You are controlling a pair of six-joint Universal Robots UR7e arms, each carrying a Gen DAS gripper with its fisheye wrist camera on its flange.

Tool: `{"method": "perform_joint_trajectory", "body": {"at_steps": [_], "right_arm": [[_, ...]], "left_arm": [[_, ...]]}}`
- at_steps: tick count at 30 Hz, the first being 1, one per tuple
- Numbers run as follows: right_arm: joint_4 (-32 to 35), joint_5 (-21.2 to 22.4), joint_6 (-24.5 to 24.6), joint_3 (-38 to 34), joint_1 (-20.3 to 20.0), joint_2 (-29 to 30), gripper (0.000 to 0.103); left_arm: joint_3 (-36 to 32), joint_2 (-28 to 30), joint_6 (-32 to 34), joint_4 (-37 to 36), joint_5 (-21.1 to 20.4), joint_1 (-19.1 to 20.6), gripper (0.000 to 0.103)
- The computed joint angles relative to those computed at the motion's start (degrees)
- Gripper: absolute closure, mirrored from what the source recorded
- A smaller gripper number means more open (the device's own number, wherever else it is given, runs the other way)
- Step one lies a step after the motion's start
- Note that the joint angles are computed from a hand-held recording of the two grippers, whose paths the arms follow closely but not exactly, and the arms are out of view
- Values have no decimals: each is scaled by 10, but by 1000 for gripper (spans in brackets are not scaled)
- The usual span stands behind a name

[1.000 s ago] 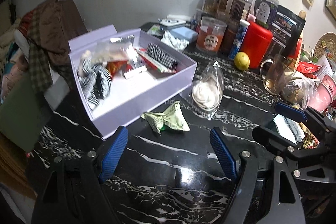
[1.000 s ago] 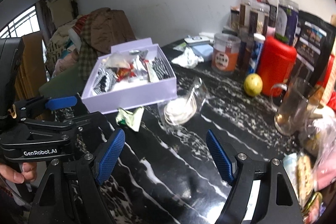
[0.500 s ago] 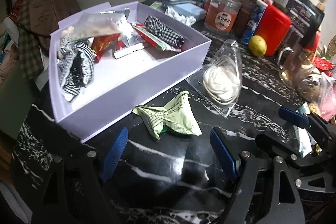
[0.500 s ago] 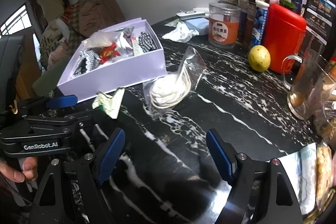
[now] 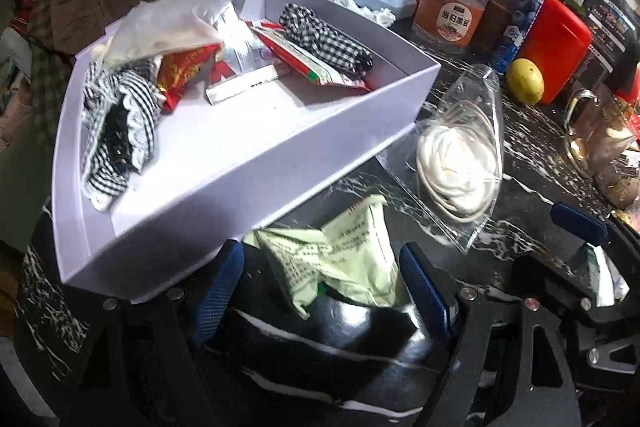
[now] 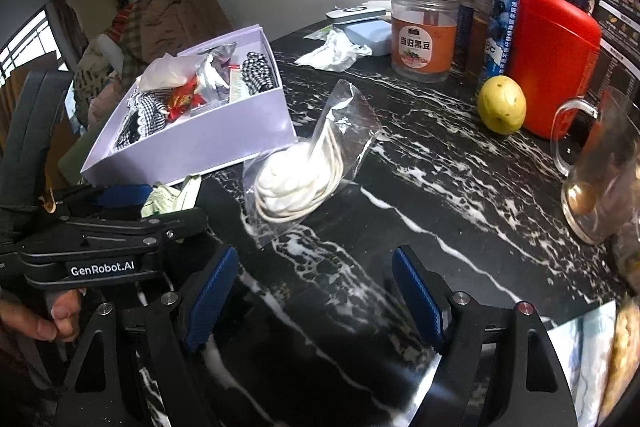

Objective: Organize soft objects
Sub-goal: 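Grasp the clear bag of white cable with the right gripper while the left gripper reaches the green packet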

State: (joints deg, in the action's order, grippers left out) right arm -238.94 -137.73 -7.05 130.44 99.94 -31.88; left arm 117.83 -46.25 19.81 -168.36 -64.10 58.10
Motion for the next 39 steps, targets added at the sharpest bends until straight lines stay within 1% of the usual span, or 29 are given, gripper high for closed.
{"method": "perform_joint_trajectory", "body": {"at_steps": [2,3,5,6,7,11,14,18,20,21,23,25,26,27,28,29,32,36,39], "right_arm": [[3,7,-2,0,-6,-3,23],[4,12,-3,0,-9,-6,23],[7,20,-7,-2,-16,-10,23],[8,24,-10,-3,-19,-12,23],[11,26,-13,-5,-21,-14,23],[22,35,-27,-17,-31,-20,23],[32,50,-32,-25,-41,-24,23],[45,76,-25,-32,-59,-30,23],[45,87,-19,-33,-65,-31,33],[45,97,-17,-33,-69,-31,34],[35,105,-20,-33,-71,-28,48],[35,114,-15,-31,-73,-29,55],[33,114,-15,-31,-73,-28,66],[34,118,-12,-28,-73,-30,67],[36,120,-8,-26,-74,-31,75],[38,121,-4,-24,-74,-32,79],[32,130,6,-12,-74,-35,82],[16,124,28,11,-67,-32,84],[0,112,47,30,-59,-26,84]], "left_arm": [[-1,1,3,-4,-9,2,24],[3,1,10,-16,-12,3,32],[6,4,22,-31,-6,0,40],[7,4,29,-32,-14,2,47],[7,1,30,-29,-25,3,51],[11,-3,33,-23,-41,4,55],[11,-6,31,-19,-46,5,55],[10,-9,26,-12,-47,6,55],[10,-10,25,-11,-48,6,55],[9,-10,24,-10,-51,7,55],[9,-11,23,-7,-56,9,55],[9,-12,23,-6,-59,9,55],[9,-13,22,-4,-60,9,55],[10,-14,22,-3,-60,9,55],[11,-16,22,-2,-61,9,55],[13,-17,22,-3,-60,8,55],[21,-25,22,-2,-62,6,55],[41,-45,24,-2,-67,5,55],[59,-61,24,-3,-70,4,55]]}}
